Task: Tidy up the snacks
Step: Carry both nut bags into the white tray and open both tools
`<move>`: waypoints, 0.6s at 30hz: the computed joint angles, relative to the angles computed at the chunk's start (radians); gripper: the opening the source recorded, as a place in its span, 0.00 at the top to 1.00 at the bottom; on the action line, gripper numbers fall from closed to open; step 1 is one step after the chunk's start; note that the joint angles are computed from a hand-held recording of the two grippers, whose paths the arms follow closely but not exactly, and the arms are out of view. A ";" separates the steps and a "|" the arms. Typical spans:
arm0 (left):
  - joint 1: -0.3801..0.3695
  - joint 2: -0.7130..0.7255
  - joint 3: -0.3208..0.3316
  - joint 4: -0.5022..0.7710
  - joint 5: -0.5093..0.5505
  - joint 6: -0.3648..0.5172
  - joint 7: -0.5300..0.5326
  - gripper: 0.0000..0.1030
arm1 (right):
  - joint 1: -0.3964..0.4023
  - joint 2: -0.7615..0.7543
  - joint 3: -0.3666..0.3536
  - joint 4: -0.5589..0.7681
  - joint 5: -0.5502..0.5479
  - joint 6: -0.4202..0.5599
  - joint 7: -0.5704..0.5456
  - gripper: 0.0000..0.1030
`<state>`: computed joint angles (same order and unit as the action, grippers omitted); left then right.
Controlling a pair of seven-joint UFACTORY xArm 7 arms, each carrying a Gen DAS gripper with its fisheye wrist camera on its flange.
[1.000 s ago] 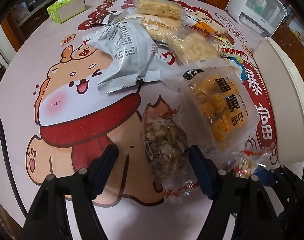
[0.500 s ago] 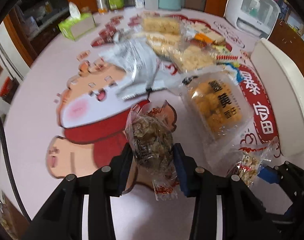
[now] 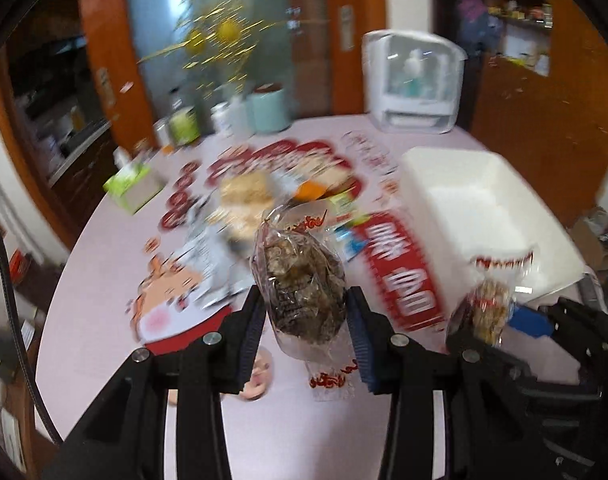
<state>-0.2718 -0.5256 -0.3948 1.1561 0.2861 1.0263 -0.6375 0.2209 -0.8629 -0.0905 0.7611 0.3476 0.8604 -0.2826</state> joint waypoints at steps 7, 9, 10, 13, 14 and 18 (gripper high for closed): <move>-0.029 0.237 -0.102 0.235 0.116 -0.037 -0.037 0.61 | -0.160 0.015 -0.047 0.075 -0.098 -0.043 0.066 0.56; -0.054 0.324 -0.115 0.303 0.149 -0.051 -0.053 0.61 | -0.198 0.031 -0.049 0.089 -0.128 -0.057 0.086 0.56; -0.066 0.368 -0.124 0.337 0.178 -0.046 -0.071 0.61 | -0.227 0.043 -0.046 0.096 -0.152 -0.066 0.100 0.56; -0.114 0.489 -0.126 0.411 0.217 -0.052 -0.094 0.61 | -0.262 0.076 -0.062 0.113 -0.183 -0.060 0.119 0.56; -0.130 0.519 -0.119 0.432 0.218 -0.046 -0.095 0.61 | -0.268 0.095 -0.072 0.120 -0.184 -0.050 0.125 0.56; -0.191 0.640 -0.082 0.510 0.197 -0.032 -0.087 0.61 | -0.295 0.144 -0.077 0.122 -0.194 -0.039 0.147 0.56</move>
